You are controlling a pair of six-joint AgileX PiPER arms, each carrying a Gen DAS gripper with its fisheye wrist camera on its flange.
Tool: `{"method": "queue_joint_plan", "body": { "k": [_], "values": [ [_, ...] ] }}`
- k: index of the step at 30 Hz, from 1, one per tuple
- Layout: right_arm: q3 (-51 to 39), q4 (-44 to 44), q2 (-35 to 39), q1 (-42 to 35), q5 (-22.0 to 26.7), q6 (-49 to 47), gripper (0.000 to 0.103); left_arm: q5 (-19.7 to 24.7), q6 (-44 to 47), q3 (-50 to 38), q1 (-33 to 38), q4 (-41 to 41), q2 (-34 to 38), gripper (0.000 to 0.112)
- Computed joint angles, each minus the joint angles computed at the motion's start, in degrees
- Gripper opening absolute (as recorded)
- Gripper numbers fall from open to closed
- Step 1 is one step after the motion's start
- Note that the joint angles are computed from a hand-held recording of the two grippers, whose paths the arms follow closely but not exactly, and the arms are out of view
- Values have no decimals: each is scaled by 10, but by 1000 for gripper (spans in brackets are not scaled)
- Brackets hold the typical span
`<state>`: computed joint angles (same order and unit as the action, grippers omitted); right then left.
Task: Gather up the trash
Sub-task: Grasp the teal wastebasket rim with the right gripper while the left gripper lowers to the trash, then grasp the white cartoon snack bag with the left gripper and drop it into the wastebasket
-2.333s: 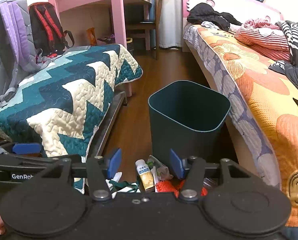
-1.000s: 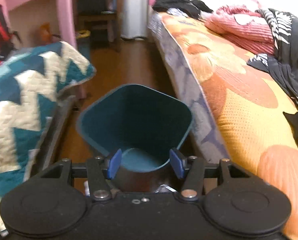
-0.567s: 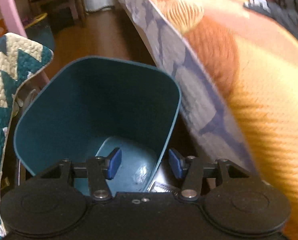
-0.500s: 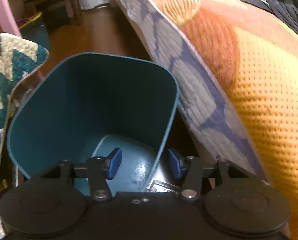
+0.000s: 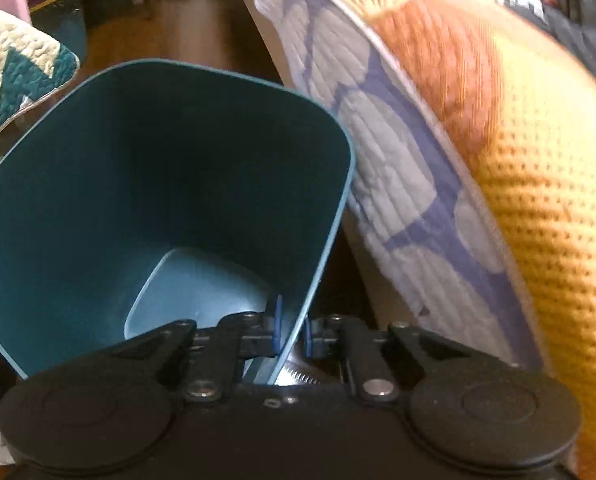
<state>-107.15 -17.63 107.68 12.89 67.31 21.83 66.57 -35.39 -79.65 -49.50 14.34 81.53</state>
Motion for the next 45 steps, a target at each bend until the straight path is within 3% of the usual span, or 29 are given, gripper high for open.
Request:
{"method": "queue_joint_plan", "body": {
  "k": [10, 17, 18, 22, 27, 34, 45],
  "values": [
    [25, 16, -30, -9, -18, -34, 5, -109, 214, 73, 24, -160, 106, 102],
    [13, 16, -27, -8, -12, -41, 5, -159, 197, 96, 11, -147, 202, 102],
    [9, 14, -25, -7, -10, -41, 5, -159, 202, 96, 10, -148, 213, 98],
    [10, 8, -30, 3, -9, -48, 5, -155, 214, 98, -4, -151, 243, 58],
    [8, 11, -34, 11, -17, -71, 5, -177, 209, 123, -10, -136, 213, 40],
    [15, -3, -40, 29, -42, -94, 4, -125, 203, 104, 6, -128, 143, 31],
    [38, 2, -54, 27, -56, -100, 4, -15, 304, -58, 127, -327, 69, 31]
  ]
}}
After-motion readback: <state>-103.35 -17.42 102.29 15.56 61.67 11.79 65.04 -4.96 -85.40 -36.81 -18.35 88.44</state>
